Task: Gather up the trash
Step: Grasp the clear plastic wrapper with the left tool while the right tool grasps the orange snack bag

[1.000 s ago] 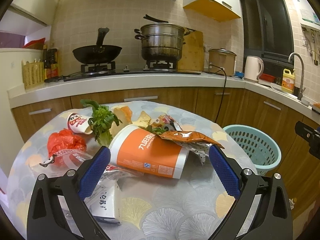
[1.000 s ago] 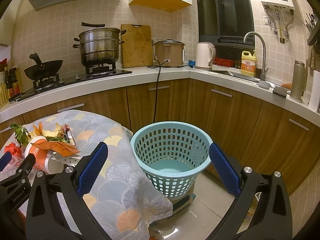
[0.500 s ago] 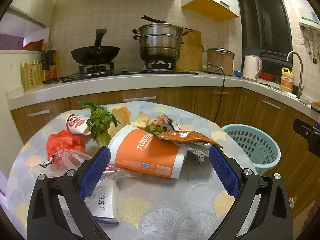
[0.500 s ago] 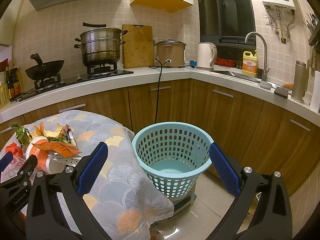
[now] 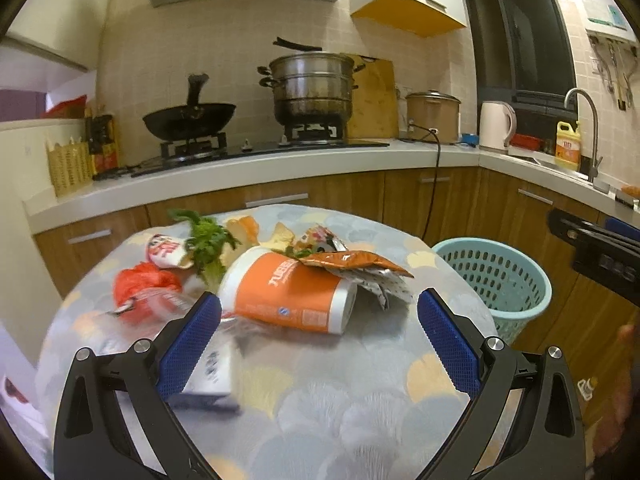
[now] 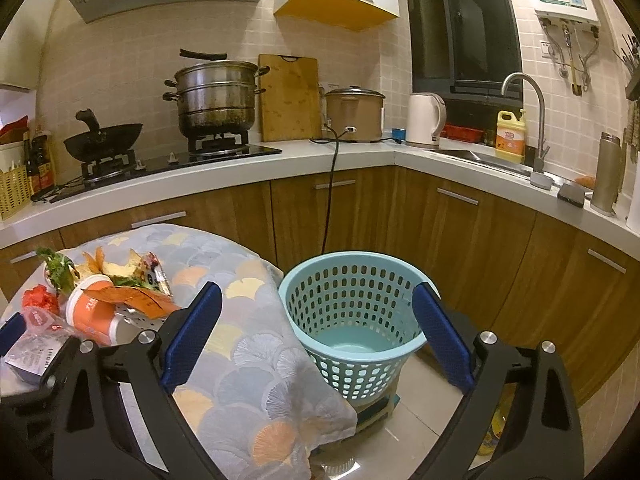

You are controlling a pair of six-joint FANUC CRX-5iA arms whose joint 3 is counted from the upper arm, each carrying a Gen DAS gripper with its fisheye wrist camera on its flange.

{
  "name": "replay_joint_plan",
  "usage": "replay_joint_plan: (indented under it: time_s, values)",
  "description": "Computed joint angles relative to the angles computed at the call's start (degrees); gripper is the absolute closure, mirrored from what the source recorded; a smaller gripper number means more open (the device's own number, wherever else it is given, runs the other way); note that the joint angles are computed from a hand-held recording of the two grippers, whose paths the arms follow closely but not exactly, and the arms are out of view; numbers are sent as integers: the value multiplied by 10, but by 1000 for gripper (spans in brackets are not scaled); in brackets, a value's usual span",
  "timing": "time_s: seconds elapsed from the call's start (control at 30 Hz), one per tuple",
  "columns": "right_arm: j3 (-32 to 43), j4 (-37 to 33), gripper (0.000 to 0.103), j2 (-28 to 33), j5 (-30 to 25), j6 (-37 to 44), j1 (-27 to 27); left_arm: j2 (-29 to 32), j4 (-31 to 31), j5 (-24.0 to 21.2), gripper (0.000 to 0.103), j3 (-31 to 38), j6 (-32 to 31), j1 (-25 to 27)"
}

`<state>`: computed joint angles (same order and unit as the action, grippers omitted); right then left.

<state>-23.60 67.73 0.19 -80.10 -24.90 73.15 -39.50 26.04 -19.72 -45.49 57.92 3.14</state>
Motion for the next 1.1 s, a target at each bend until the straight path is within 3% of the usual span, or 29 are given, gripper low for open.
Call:
replay_joint_plan:
  time_s: [0.13, 0.3, 0.43, 0.5, 0.63, 0.8, 0.9, 1.1]
  values:
    - [7, 4, 17, 5, 17, 12, -1, -42, 8, -39, 8, -4, -6, 49]
    - [23, 13, 27, 17, 52, 40, -2, -81, 79, -114, 8, -10, -52, 184]
    - [35, 27, 28, 30, 82, 57, -2, -58, 146, -202, 8, 4, -107, 290]
    - [44, 29, 28, 39, 100, 70, -4, -36, 153, -236, 8, 16, -121, 308]
    - [57, 31, 28, 50, 114, 85, -5, 3, 188, -271, 8, 15, -153, 311]
    - [61, 28, 28, 52, 130, 101, -15, 69, 228, -263, 11, 22, -165, 269]
    - [50, 32, 28, 43, 165, 110, -27, 104, 208, -258, 26, 43, -131, 248]
    - [31, 18, 28, 23, 295, 169, -68, 133, 147, -246, 55, 72, -53, 229]
